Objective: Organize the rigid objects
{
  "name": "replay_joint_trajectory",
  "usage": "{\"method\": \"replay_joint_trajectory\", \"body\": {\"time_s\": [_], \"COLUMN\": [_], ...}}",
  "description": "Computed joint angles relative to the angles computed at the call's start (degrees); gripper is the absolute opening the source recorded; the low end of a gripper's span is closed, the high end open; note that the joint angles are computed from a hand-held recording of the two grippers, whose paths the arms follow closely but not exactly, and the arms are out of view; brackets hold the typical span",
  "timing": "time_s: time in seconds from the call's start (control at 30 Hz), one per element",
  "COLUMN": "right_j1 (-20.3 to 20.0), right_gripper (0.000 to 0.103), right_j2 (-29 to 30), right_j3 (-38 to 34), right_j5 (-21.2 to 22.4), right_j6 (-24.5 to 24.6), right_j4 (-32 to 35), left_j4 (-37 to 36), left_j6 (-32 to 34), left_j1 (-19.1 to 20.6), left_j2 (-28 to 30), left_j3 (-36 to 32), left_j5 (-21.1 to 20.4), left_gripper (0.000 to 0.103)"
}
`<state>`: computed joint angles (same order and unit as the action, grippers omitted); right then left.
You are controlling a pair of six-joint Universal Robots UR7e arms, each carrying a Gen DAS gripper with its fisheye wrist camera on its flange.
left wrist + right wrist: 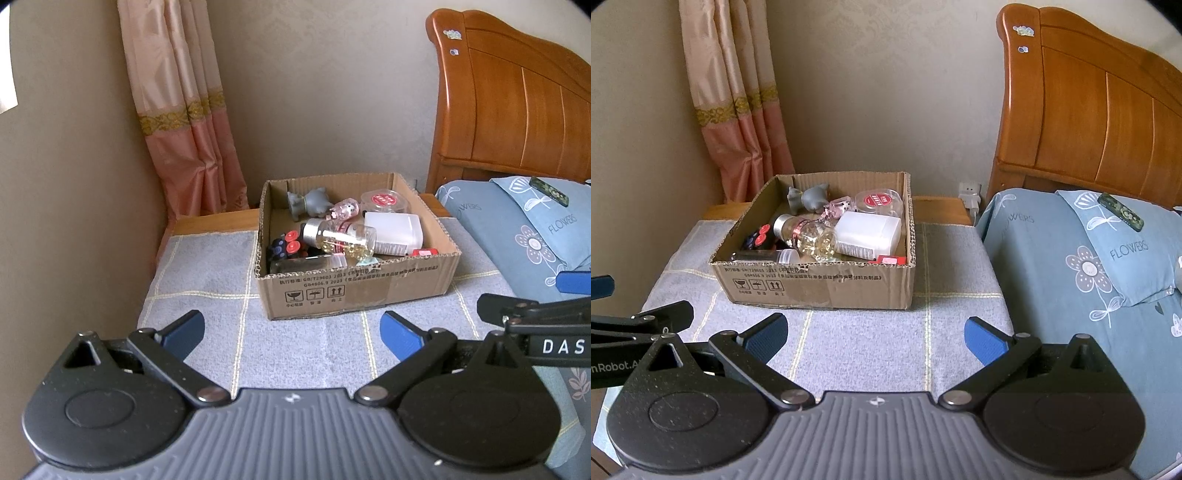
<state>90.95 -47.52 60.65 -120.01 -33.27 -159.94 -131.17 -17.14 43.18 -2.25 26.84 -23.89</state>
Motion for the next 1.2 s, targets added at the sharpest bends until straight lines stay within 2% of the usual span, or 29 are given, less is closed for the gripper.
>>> {"method": "replay_joint_trajectory", "body": {"time_s": [1.2], "right_j1": [0.0], "right_gripper": [0.103], "right_j2": [-0.1], "right_j3": [-0.1], "right_j5": [0.3], "right_j6": [-0.2], "right_j4": [0.2], "left_j4": [0.6], "left_j6": [-1.0], "left_j1": [-0.2], "left_j2": [-0.5], "left_j3": [0.7], "left_j5": [0.3], "left_gripper": [0.101]}}
